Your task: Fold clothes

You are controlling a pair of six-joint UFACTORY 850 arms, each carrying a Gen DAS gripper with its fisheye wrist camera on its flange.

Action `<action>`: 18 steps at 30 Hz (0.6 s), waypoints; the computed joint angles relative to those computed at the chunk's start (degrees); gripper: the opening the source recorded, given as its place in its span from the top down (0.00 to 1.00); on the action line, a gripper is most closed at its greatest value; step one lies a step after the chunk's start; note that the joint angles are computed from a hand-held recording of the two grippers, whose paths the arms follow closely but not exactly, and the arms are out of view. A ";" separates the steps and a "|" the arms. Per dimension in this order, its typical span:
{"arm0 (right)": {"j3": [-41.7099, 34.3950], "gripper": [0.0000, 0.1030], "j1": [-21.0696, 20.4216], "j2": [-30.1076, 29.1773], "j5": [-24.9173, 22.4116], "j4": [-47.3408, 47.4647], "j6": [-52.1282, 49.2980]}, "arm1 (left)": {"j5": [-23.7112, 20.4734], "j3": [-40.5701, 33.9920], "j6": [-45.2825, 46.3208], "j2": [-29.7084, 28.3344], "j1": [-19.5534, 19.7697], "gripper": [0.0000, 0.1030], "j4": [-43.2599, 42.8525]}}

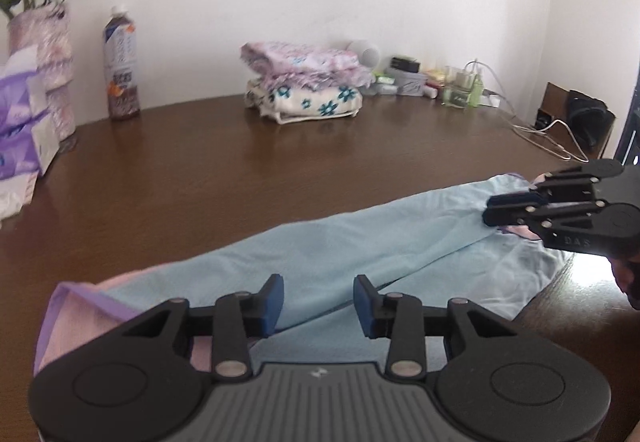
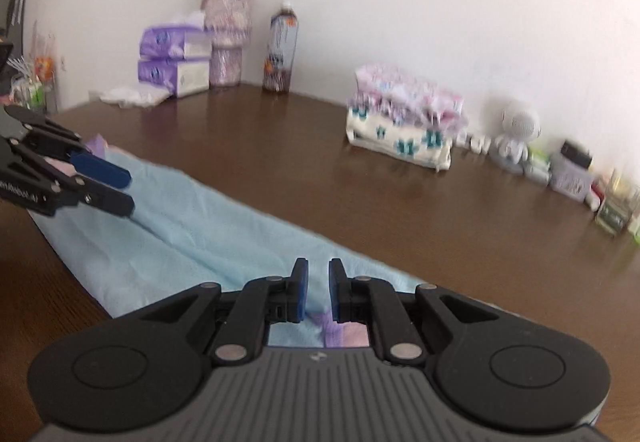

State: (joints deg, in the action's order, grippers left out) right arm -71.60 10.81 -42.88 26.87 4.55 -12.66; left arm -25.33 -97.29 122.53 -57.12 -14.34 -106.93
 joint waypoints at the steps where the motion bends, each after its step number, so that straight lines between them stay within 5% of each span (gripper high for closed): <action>1: -0.25 0.91 -0.05 -0.29 -0.85 -0.05 0.40 | 0.03 -0.21 -0.61 -0.24 0.11 0.65 0.63; 13: 1.88 0.90 -0.29 0.05 2.51 -3.53 2.99 | -2.62 2.81 7.64 1.46 1.05 0.64 -8.07; 18: 0.35 0.90 -0.20 -0.73 2.35 -5.19 5.53 | 1.34 1.03 5.62 0.27 0.53 0.64 -6.58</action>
